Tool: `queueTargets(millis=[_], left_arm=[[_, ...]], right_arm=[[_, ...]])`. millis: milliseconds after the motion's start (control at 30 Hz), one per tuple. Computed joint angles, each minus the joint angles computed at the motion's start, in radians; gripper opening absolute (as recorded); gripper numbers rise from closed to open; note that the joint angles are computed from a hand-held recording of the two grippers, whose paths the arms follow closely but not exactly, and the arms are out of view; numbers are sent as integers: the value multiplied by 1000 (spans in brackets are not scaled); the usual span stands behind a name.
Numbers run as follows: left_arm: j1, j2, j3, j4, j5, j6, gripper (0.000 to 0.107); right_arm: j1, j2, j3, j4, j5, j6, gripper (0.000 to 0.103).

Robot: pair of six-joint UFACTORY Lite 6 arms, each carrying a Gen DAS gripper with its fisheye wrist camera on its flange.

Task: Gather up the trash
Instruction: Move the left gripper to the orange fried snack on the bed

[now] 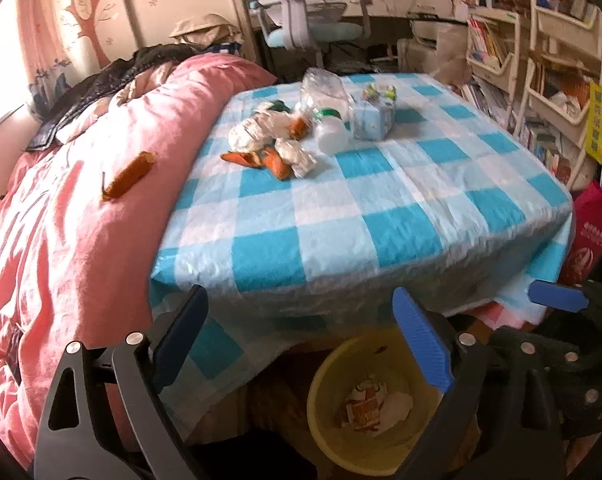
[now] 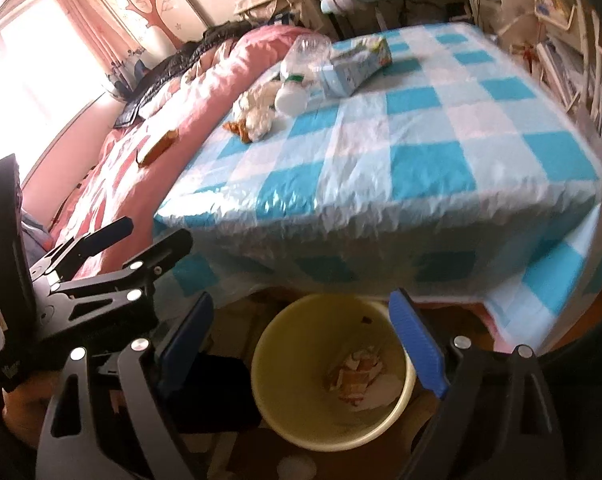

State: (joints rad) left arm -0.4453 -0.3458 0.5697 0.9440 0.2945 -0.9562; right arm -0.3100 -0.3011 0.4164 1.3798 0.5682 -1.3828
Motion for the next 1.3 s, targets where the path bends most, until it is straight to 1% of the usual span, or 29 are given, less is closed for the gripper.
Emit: queueTargets(millis=[200,333,467,533,667,733,867,900,1033,1133,1300], left_arm=[[129,18,67,-55,-57,57,90],[220,84,172,-111,-76,160,91],[316,193,302,-105,-97,183,91],[367,278,392,-114,-103,194,91],[423,424,550,-77,-92,171,91],[451,515,654,-128,-79,224,91],[486,656,823,-247,-56,358,91],[495,705,884,-305,-44,425,91],[505,820,1017,-454,-7,595,91],[511,905,1116,-531,24,692,91],[506,1023,1251,-544,83,762,91]], right_arm=[[-16,-27,4,62,-20,-59,87],[5,-12,14,76,-32,-75,87],[28,-13,20,95,-44,-95,87],[51,-7,34,104,-56,-98,87],[111,23,79,114,-81,-100,87],[139,44,104,116,-90,-100,87],[221,123,189,129,-123,-107,87],[237,153,220,126,-130,-107,87],[290,285,359,122,-149,-109,87],[308,412,494,95,-133,-85,87],[323,650,752,15,-67,39,87]])
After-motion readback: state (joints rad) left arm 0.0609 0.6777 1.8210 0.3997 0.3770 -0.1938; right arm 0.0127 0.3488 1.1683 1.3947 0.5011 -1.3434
